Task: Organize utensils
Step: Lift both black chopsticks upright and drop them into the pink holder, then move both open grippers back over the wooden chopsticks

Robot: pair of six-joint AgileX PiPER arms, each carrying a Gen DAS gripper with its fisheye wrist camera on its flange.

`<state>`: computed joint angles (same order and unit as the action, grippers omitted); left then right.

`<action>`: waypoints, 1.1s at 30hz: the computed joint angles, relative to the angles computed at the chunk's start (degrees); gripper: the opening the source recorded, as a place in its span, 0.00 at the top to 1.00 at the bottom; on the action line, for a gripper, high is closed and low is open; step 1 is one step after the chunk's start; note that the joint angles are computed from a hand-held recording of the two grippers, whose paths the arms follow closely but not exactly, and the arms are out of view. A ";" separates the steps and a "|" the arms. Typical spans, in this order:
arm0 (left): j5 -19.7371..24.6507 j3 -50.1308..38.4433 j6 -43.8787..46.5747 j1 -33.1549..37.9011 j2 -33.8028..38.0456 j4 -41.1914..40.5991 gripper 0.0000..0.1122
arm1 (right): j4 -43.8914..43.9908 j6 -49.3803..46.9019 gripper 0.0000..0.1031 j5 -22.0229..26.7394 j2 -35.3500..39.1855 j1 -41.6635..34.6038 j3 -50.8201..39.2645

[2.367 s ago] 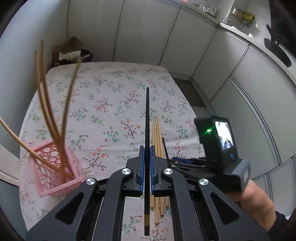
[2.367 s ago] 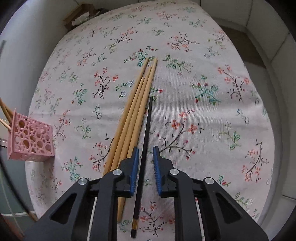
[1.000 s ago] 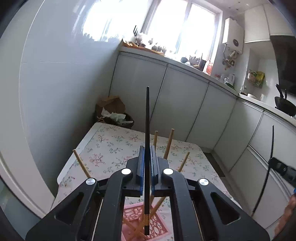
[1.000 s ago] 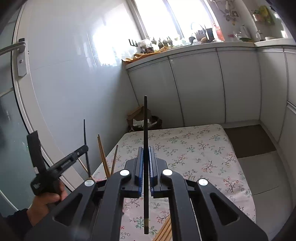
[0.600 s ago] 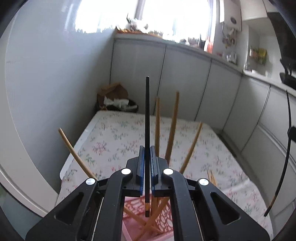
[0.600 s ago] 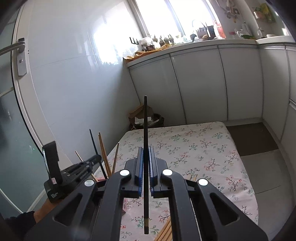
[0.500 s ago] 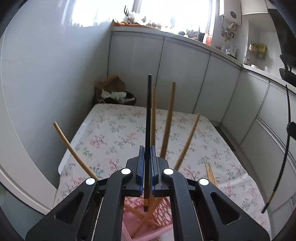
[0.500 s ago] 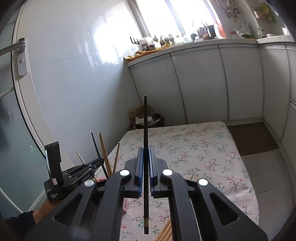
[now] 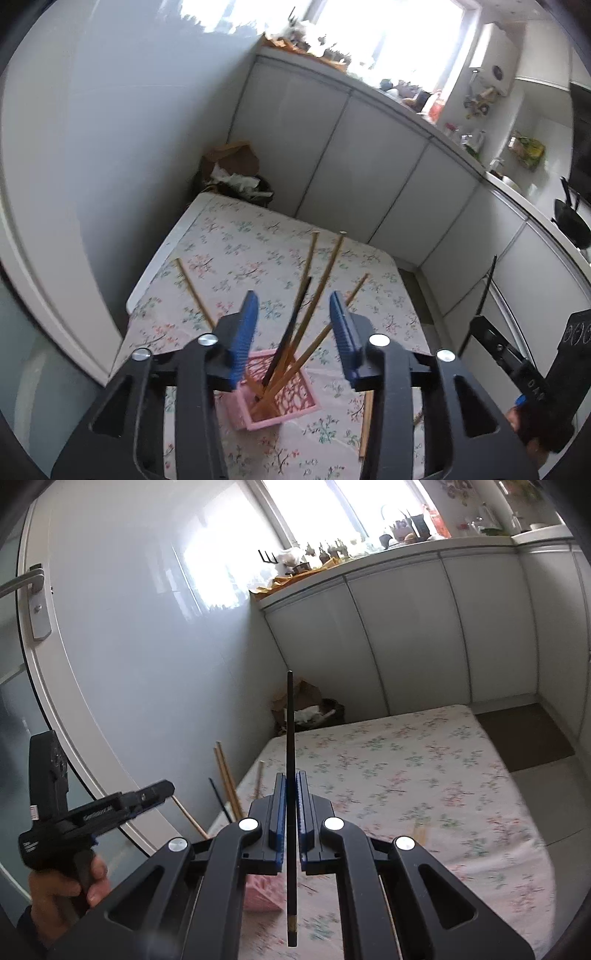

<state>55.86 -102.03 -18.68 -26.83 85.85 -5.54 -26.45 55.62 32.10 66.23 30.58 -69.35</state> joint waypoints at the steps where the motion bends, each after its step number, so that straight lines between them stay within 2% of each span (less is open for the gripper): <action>1: 1.28 -0.66 -0.82 0.22 0.42 0.77 0.65 | -2.78 2.93 0.95 -0.47 1.51 1.36 -0.83; 4: 4.54 -2.32 -1.47 1.90 1.59 -0.01 0.65 | -12.55 13.70 0.95 -2.51 5.66 4.38 -2.61; 7: 5.28 -2.08 -0.60 5.42 1.36 -4.24 0.65 | -22.04 25.77 0.95 -4.48 9.64 5.84 -4.36; 9: 5.48 -2.25 -0.32 7.21 1.07 -5.18 0.65 | -28.23 32.54 0.95 -3.84 12.98 7.50 -6.29; 12: 5.72 -2.46 -0.55 8.44 0.93 -4.94 0.65 | -33.56 36.71 0.95 -1.02 17.57 9.74 -9.19; 18: 6.76 -2.96 0.68 10.49 1.29 -7.68 0.65 | -37.21 40.74 0.94 -0.47 23.30 12.18 -9.97; 22: 6.72 -3.12 1.84 10.65 1.55 -8.42 0.65 | -35.09 37.05 0.94 -0.21 24.59 13.56 -9.95; 24: 6.52 -2.73 2.07 10.33 1.40 -8.36 0.65 | -30.85 31.93 0.93 -1.60 24.51 13.42 -9.78; 26: 6.41 -2.50 2.22 10.17 1.23 -8.47 0.65 | -22.63 22.61 0.92 -2.48 23.90 12.58 -10.04; 29: 6.27 -2.57 2.39 9.79 1.19 -8.47 0.65 | -16.87 16.48 0.80 -1.11 20.08 11.78 -8.44; 33: 6.57 -3.19 2.17 8.29 1.26 -7.91 0.65 | -10.34 9.11 0.80 2.78 13.30 8.67 -6.18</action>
<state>62.44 -105.21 -16.51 -18.54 87.12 -13.45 -36.79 64.73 34.88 79.53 39.24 -75.52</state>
